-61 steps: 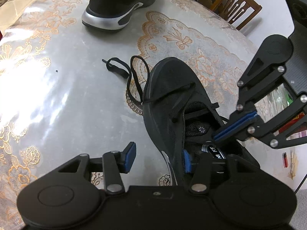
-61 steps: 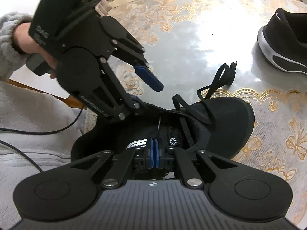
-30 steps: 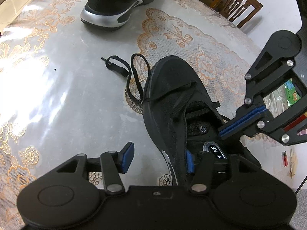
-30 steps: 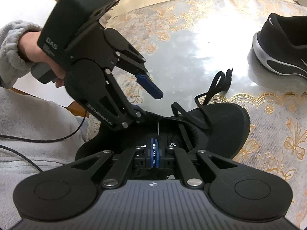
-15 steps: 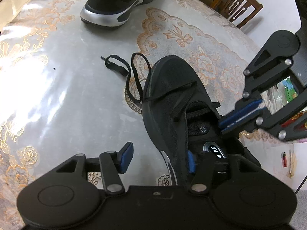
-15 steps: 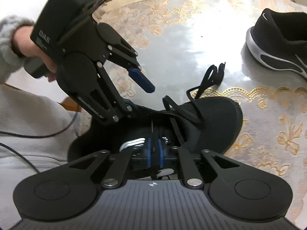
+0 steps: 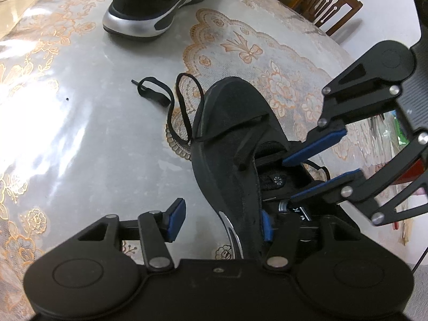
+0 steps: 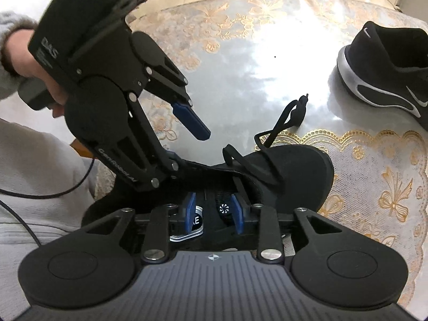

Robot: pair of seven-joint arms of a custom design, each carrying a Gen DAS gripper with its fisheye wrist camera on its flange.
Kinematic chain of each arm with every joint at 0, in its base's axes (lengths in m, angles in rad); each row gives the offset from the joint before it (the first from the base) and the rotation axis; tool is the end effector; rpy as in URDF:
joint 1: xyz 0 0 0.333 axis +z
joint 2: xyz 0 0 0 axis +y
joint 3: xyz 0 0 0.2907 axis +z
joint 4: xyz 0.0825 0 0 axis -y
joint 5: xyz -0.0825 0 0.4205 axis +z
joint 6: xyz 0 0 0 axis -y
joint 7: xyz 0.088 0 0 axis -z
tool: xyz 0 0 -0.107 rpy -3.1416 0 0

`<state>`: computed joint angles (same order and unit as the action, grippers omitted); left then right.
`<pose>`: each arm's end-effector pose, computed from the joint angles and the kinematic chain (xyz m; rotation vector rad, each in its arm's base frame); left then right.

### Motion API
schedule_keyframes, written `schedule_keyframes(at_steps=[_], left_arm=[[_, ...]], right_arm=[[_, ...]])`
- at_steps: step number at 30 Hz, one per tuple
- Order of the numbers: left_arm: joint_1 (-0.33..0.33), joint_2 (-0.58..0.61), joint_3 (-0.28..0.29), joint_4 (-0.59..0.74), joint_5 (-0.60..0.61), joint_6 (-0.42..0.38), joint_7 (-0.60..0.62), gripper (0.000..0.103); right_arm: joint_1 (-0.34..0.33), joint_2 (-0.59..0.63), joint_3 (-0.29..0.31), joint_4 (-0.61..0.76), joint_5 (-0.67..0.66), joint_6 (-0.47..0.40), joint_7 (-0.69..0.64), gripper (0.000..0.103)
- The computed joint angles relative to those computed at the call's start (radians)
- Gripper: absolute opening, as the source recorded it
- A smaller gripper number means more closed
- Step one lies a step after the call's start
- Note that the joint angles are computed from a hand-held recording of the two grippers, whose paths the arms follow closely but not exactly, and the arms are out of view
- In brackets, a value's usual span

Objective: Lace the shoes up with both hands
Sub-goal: 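Hold the sneaker at its opening with the right tool beside the open left tool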

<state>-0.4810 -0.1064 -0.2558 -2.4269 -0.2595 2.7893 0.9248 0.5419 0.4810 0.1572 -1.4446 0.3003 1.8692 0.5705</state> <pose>0.4088 -0.3545 0.3463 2.2386 -1.9714 0.7203 0.5419 0.4643 0.3804 -2.8614 -0.0230 0.3664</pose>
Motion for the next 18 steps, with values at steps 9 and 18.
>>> schedule_keyframes(at_steps=[9, 18], left_arm=[[0.0, 0.002, 0.001, 0.003, -0.01, -0.004, 0.019, 0.055], [0.002, 0.004, 0.001, 0.003, -0.018, -0.003, 0.029, 0.056]], right_arm=[[-0.009, -0.016, -0.001, -0.022, 0.018, 0.006, 0.017, 0.043], [-0.011, -0.023, 0.001, -0.034, 0.018, 0.003, 0.028, 0.043]])
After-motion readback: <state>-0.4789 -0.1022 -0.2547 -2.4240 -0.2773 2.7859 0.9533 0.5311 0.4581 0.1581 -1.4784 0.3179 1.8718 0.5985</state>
